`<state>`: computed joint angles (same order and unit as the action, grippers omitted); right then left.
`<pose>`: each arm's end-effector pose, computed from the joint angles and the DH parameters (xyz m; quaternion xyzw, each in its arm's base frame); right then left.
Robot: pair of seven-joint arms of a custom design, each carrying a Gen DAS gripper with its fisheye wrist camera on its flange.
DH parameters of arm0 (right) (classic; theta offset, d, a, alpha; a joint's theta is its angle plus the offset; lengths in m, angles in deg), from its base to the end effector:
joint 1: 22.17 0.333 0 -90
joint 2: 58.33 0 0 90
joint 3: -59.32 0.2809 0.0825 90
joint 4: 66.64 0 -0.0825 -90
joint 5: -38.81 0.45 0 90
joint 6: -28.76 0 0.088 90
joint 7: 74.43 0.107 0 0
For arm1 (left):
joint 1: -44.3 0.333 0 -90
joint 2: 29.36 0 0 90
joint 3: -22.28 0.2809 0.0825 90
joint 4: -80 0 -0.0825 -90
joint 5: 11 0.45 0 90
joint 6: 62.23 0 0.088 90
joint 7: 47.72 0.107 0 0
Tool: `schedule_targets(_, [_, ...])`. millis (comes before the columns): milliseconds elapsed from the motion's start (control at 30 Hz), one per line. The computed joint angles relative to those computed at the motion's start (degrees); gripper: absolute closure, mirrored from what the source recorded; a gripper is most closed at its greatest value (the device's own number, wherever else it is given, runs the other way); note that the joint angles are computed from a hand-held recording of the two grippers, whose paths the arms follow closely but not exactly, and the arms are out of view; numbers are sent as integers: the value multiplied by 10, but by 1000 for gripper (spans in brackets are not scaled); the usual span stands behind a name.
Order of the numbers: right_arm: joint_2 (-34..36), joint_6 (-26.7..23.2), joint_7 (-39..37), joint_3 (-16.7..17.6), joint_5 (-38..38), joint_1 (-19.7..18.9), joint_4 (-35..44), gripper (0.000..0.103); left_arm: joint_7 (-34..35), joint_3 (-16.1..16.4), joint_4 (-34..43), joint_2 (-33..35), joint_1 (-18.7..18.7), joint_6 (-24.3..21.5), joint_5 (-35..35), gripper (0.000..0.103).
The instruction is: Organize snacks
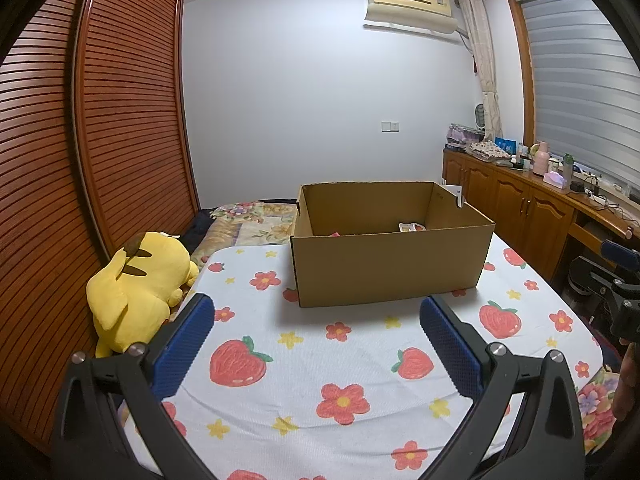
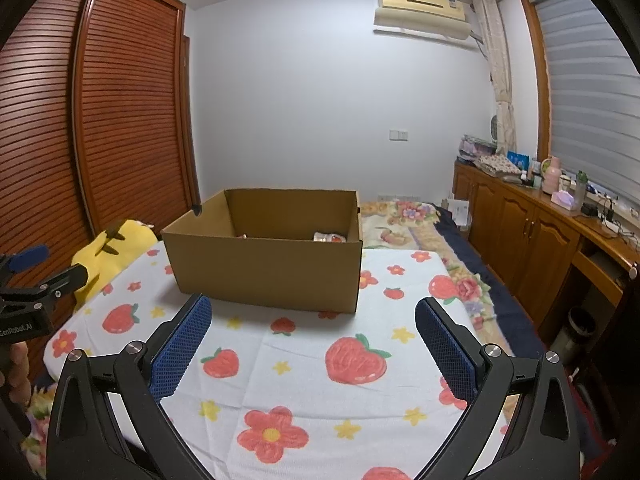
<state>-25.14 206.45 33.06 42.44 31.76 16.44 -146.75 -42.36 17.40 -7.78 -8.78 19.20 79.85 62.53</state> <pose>0.7161 0.3591 0.4659 -0.6857 0.4834 -0.3113 0.4463 0.6611 -0.3762 0.4618 -0.6351 0.5584 -0.3332 0.4169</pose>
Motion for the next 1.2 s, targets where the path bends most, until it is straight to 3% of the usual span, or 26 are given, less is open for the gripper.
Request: schedule_targets(1200, [-1,3,6,-10,1,8,-4,0,-3,2,4,1,-1,-1,6,0])
